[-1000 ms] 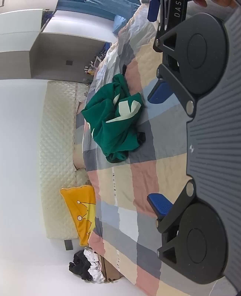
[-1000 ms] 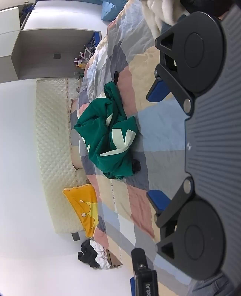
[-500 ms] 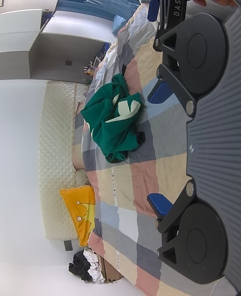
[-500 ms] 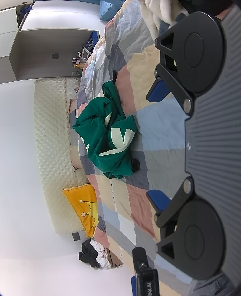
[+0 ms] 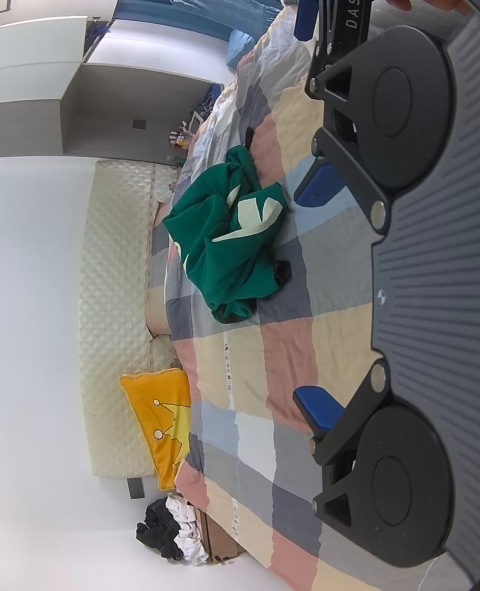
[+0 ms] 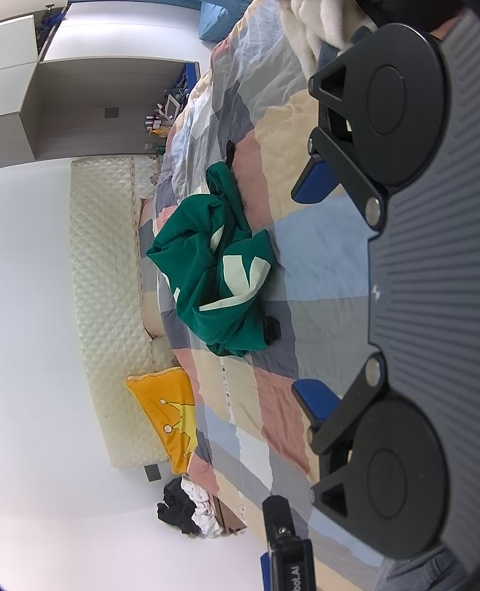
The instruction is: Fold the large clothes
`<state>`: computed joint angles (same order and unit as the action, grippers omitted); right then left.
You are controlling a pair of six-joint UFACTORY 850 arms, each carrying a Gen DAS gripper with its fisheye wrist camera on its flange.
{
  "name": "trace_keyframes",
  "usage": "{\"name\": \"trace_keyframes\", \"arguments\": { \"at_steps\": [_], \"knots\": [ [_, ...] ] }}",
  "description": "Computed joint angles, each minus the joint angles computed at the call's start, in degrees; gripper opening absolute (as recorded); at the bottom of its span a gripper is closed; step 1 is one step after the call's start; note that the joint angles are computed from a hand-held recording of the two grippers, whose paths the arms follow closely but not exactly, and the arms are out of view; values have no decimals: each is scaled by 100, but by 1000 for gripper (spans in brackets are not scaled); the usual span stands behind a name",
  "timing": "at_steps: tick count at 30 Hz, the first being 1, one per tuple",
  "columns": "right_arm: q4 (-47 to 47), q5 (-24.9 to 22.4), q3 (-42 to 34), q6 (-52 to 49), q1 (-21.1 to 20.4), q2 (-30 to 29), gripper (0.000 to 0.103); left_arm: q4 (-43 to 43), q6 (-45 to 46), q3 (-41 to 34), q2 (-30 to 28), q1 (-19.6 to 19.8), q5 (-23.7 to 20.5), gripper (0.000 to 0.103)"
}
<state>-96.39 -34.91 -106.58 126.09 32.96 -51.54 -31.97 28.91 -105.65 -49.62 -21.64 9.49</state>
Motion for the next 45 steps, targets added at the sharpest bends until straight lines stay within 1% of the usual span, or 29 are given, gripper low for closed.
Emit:
{"name": "trace_keyframes", "arguments": {
  "at_steps": [4,7,16,29,38,41,43,45],
  "knots": [
    [33,6,-14,-34,4,-9,103,77,-41,11,7,10,33,103],
    [80,9,-49,-78,2,-26,103,-121,138,-30,-11,29,21,103],
    [82,35,-46,-51,6,-26,103,115,-153,-3,-31,56,51,103],
    [79,43,-27,-16,4,-24,103,0,-51,-11,-43,45,48,103],
    [-31,71,14,59,-6,-26,103,117,-170,-32,-66,47,28,103],
    [91,77,-30,-92,-7,-65,103,-211,133,-116,-145,25,-27,103],
    [161,118,-63,-131,-31,-91,103,4,-76,-155,-192,28,-48,103],
    [222,145,-88,-141,-47,-115,103,707,-711,-133,-207,32,30,103]
  ]
}}
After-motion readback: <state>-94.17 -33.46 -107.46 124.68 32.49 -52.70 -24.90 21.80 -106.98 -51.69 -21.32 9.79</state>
